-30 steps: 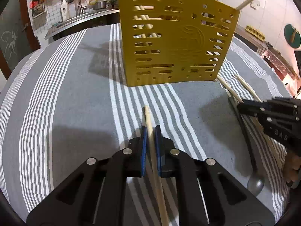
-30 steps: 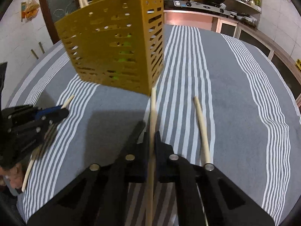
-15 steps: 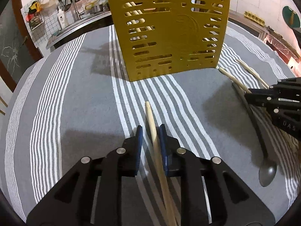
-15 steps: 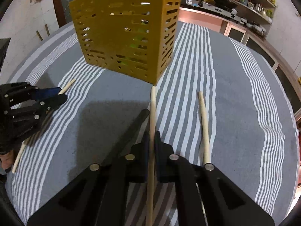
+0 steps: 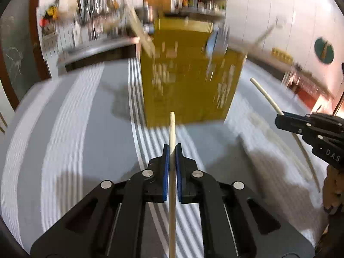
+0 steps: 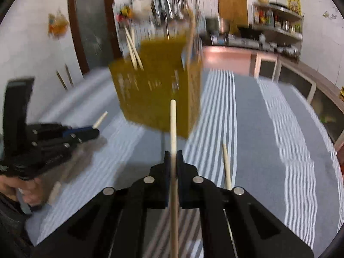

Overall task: Organize utensils
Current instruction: 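Lift both held chopsticks upright and carry them over the yellow holder, then lower both chopsticks into the yellow holder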

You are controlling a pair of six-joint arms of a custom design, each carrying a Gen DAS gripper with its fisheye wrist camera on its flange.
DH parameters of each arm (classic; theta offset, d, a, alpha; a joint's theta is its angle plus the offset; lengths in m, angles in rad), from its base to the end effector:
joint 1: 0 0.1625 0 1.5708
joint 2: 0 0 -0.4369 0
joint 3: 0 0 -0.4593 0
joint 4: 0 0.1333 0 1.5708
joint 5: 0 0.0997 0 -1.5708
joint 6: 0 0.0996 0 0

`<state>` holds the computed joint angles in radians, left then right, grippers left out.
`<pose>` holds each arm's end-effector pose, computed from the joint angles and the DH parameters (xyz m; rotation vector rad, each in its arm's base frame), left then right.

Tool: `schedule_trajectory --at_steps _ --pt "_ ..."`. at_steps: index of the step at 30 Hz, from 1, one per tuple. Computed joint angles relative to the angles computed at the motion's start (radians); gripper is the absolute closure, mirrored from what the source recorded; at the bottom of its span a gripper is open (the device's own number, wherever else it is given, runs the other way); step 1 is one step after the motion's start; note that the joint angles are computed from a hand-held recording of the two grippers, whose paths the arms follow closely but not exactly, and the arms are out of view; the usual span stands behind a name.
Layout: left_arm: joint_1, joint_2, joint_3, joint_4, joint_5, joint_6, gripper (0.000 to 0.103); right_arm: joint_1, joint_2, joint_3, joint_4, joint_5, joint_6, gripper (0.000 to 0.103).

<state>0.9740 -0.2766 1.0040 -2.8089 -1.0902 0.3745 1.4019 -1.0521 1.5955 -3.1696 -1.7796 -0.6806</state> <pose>-0.3538 -0.8398 -0.0519 1.0767 2.3996 -0.7523 -0.0140 -0.7520 0.3432 0.4450 -2.2549 1.1192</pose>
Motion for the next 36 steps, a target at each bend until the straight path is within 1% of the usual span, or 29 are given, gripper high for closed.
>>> schedule_trajectory --at_steps 1,3,5,6,9,12,15,17,20,22,29,31,36 --pt "-0.009 -0.023 0.028 -0.045 -0.025 0.003 0.098 0.005 -0.012 0.007 -0.024 0.024 0.0 0.097" --pt "-0.023 -0.048 0.052 -0.094 -0.058 0.014 0.098 0.014 -0.04 0.023 -0.078 0.1 0.008 0.097" --pt "-0.038 -0.069 0.066 -0.149 -0.091 0.029 0.098 0.019 -0.054 0.031 -0.125 0.156 0.015 0.097" --pt "-0.045 -0.074 0.065 -0.178 -0.105 0.035 0.098 0.022 -0.059 0.03 -0.153 0.197 0.012 0.097" --pt "-0.061 -0.07 0.042 -0.244 -0.114 0.055 0.098 0.036 -0.051 0.011 -0.205 0.253 0.015 0.097" --pt "-0.072 -0.063 0.006 -0.268 -0.135 0.072 0.098 0.049 -0.037 -0.016 -0.23 0.297 0.011 0.097" --pt "-0.085 -0.051 -0.027 -0.296 -0.149 0.107 0.098 0.06 -0.029 -0.033 -0.248 0.318 0.001 0.097" --pt "-0.096 -0.047 -0.041 -0.318 -0.155 0.135 0.098 0.066 -0.024 -0.045 -0.263 0.35 -0.007 0.097" --pt "-0.108 -0.05 -0.053 -0.349 -0.159 0.173 0.098 0.077 -0.012 -0.068 -0.27 0.376 -0.013 0.097" --pt "-0.114 -0.041 -0.078 -0.353 -0.148 0.192 0.098 0.083 -0.007 -0.074 -0.282 0.388 -0.015 0.097" --pt "-0.113 -0.022 -0.14 -0.334 -0.186 0.179 0.098 0.107 0.038 -0.138 -0.278 0.37 -0.051 0.097" --pt "-0.111 -0.011 -0.168 -0.314 -0.189 0.179 0.098 0.106 0.049 -0.158 -0.267 0.379 -0.052 0.097" --pt "-0.106 0.019 -0.226 -0.302 -0.185 0.179 0.098 0.108 0.08 -0.205 -0.313 0.387 -0.038 0.097"
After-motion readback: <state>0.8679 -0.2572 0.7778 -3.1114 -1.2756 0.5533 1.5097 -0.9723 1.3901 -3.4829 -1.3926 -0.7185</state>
